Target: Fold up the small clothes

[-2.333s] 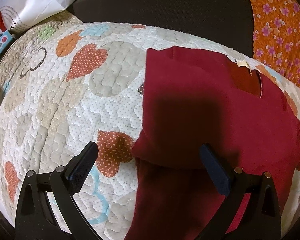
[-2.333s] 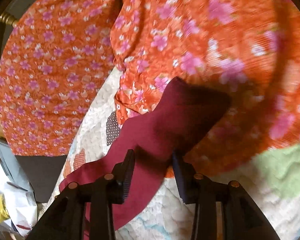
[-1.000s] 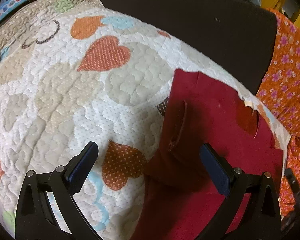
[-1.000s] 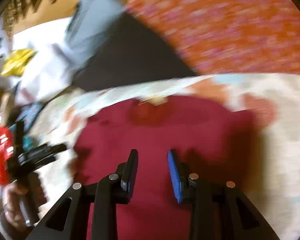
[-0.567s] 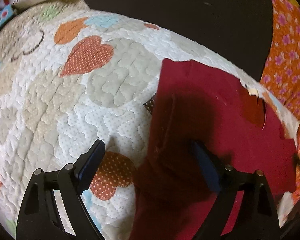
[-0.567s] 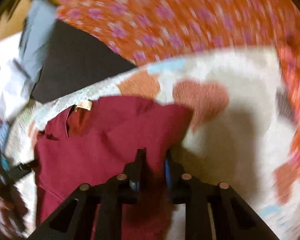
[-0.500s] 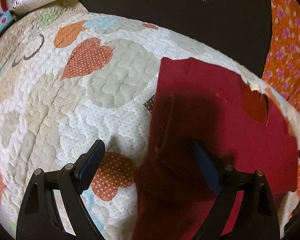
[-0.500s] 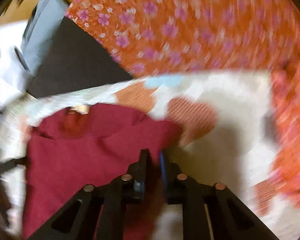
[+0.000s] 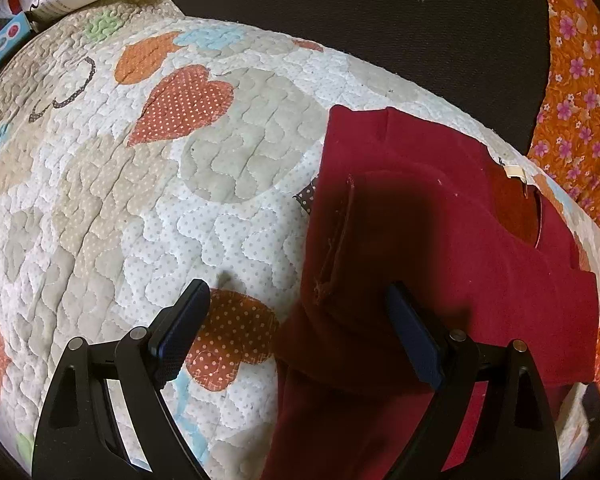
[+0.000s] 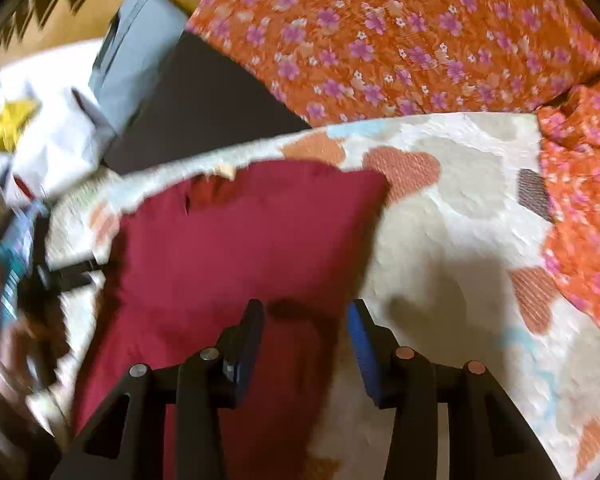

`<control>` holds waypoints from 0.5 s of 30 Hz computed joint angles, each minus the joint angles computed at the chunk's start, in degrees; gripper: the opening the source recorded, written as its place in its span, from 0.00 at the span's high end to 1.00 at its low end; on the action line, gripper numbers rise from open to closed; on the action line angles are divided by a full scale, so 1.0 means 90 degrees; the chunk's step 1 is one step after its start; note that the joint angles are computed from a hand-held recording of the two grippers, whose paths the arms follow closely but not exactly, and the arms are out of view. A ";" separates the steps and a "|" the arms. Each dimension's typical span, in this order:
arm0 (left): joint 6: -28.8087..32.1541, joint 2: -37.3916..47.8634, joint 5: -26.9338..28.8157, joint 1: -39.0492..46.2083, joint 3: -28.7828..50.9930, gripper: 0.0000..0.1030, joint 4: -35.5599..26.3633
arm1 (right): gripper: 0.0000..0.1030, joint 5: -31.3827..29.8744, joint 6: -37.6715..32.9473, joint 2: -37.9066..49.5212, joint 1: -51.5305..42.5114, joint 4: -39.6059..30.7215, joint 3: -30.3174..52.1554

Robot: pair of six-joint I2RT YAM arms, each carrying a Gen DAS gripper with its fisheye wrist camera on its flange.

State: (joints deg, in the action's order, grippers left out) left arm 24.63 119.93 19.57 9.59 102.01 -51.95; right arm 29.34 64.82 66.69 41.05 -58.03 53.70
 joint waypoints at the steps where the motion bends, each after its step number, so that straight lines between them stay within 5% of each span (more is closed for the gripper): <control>1: -0.0012 -0.0024 -0.0021 -0.0010 -0.0035 0.13 0.0031 | 0.59 0.0040 0.0098 0.0145 0.0079 -0.0098 -0.0004; 7: 0.0008 -0.0143 -0.0047 -0.0019 -0.0152 0.13 0.0089 | 0.61 0.0258 -0.0290 0.0176 -0.0642 0.1071 -0.0545; 9: 0.0032 -0.0102 -0.0012 -0.0024 -0.0092 0.13 0.0003 | 0.73 0.0447 -0.0076 0.0008 -0.0898 0.0982 -0.0608; 15: 0.0074 -0.0183 -0.0137 -0.0146 -0.0304 0.13 0.0172 | 0.74 -0.0004 0.0616 -0.0419 -0.1243 0.0609 -0.1209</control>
